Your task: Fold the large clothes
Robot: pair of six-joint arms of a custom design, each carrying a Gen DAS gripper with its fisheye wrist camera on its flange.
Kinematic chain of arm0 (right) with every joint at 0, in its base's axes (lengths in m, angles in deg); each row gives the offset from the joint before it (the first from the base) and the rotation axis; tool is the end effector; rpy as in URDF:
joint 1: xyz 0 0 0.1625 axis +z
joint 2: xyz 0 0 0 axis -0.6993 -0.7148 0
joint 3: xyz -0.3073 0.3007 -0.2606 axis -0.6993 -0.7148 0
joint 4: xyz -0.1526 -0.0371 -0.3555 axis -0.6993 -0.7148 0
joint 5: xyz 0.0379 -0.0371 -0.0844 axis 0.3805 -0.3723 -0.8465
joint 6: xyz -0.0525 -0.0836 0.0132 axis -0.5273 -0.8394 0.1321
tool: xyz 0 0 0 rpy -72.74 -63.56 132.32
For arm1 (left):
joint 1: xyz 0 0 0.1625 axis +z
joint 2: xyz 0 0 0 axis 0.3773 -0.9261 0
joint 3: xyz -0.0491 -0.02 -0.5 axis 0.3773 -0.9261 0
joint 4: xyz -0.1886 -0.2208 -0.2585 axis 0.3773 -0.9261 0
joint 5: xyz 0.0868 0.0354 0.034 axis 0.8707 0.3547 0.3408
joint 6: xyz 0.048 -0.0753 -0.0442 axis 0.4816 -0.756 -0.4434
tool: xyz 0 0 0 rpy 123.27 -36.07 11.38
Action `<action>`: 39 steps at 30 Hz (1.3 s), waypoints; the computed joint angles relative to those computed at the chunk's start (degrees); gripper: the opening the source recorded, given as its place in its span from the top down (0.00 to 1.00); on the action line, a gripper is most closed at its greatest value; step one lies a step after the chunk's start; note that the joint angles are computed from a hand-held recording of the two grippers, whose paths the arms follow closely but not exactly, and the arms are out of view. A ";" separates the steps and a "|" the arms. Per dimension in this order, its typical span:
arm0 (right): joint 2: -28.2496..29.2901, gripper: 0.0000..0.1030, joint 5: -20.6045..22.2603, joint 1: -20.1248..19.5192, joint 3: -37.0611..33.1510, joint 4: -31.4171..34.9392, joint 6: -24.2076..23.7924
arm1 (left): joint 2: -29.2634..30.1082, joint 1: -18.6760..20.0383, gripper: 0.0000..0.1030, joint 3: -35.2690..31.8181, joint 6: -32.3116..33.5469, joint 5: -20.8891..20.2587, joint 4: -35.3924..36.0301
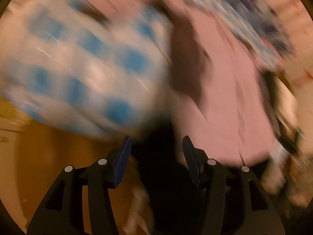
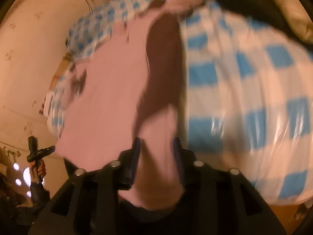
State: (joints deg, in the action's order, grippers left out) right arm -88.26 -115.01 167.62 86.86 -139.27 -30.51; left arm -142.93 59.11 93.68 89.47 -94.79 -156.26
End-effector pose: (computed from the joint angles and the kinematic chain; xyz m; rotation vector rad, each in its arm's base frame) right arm 0.3240 -0.3666 0.1897 -0.6278 -2.6187 0.9793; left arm 0.0599 -0.7492 0.5388 0.6076 2.6580 -0.0863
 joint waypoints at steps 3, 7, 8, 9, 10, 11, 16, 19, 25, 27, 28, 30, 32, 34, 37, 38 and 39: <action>1.06 0.27 3.00 -1.25 -3.20 -3.45 -7.44 | 0.77 -2.93 0.43 -1.59 2.90 -5.32 -6.04; 3.93 0.27 13.49 -6.30 -5.78 0.38 -11.94 | 1.78 -5.50 0.19 4.64 10.26 -19.80 -18.83; 4.89 0.27 14.52 -7.96 -5.90 1.77 -12.11 | 2.67 -5.71 0.19 5.51 10.89 -22.11 -18.88; 5.60 0.27 15.21 -8.97 -5.19 1.25 -12.05 | 4.84 -5.92 0.19 5.17 10.53 -22.89 -16.56; 6.24 0.27 16.04 -9.86 -4.19 -0.38 -12.33 | 5.63 -6.14 0.19 6.45 10.05 -21.26 -16.04; 6.41 0.27 17.15 -10.54 -3.42 -2.76 -12.77 | 6.53 -6.37 0.19 8.20 10.30 -17.97 -16.53; 2.80 0.27 12.44 -8.41 -3.34 -11.46 -17.99 | 10.48 -6.90 0.33 12.87 7.79 -5.27 -19.75; -0.94 0.21 1.92 -7.96 -8.30 -11.44 -22.92 | 9.86 -9.88 0.18 15.36 8.27 -14.41 -32.02; -8.90 0.10 0.76 -19.30 -19.92 -14.81 -32.85 | 15.16 -14.82 0.13 17.49 5.71 -23.83 -47.92; -11.48 0.10 3.52 -24.75 -22.94 -8.93 -31.17 | 16.90 -15.17 0.13 18.55 6.81 -24.20 -50.76; -12.12 0.10 5.00 -27.80 -24.46 -6.83 -29.95 | 17.44 -15.03 0.13 19.59 7.78 -23.70 -52.71; -11.53 0.10 8.66 -33.38 -27.57 -4.49 -26.39 | 18.25 -15.07 0.13 21.64 9.26 -22.62 -56.31; -11.17 0.10 10.92 -37.88 -29.51 -3.06 -24.38 | 18.34 -14.73 0.13 22.77 10.20 -21.33 -56.66; -10.22 0.10 8.49 -40.17 -31.70 0.53 -24.63 | 19.00 -14.05 0.13 22.45 10.43 -21.81 -56.14; -8.73 0.10 4.40 -43.11 -34.46 5.81 -22.75 | 19.19 -13.43 0.13 22.64 9.88 -21.56 -55.92; -8.43 0.10 4.79 -44.10 -34.35 5.33 -22.37 | 19.10 -13.44 0.13 22.85 10.14 -21.70 -56.19; -8.11 0.10 5.00 -45.16 -34.61 5.36 -21.71 | 18.97 -13.50 0.13 23.52 10.59 -21.50 -57.42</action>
State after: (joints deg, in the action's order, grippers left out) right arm -96.38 -110.01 122.46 52.25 -133.91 -52.23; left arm -123.96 45.61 117.20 100.06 -116.28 -213.68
